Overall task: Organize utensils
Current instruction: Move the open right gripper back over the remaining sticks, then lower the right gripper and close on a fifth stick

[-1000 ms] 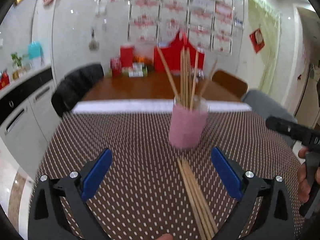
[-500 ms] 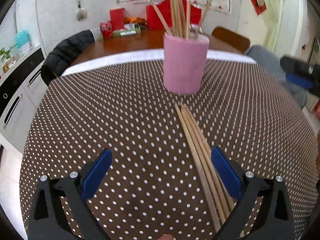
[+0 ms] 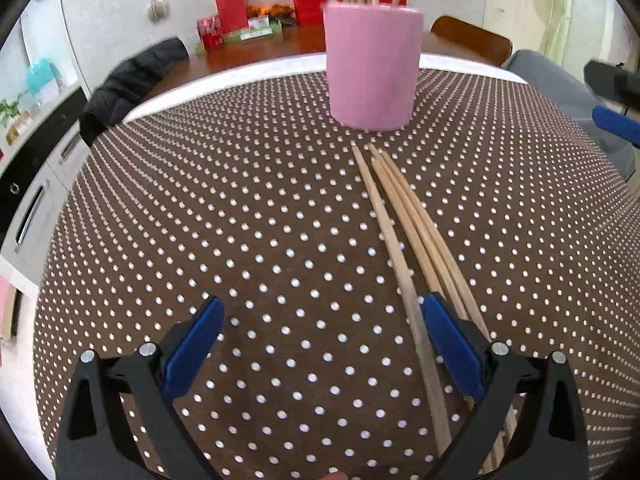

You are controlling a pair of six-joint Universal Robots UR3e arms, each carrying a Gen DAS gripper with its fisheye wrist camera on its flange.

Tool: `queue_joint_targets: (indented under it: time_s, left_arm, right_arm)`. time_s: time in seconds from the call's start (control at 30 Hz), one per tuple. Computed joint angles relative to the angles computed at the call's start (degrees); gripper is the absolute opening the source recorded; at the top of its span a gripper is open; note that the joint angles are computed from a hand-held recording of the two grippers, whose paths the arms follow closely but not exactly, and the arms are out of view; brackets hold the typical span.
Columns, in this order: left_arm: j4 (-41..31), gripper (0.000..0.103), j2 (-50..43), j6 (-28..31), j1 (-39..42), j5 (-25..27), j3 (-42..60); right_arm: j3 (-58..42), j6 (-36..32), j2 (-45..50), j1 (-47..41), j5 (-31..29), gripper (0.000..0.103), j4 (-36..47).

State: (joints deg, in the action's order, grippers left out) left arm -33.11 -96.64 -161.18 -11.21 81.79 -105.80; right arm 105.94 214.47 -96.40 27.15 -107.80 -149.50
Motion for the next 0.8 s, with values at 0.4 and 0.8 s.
queue_joint_targets:
  time_s: [0.4,0.8]
  left_arm:
    - [-1.4,0.098,-0.1,1.0,5.4,-4.0,0.7]
    - [-3.1,0.098,0.0,0.1,7.4,-6.1,1.2]
  right_arm:
    - [-8.3,-2.5,12.9,9.0,1.0,0.097,10.2]
    - [-14.4,-3.2,19.1,11.5,-0.8,0.097,14.6]
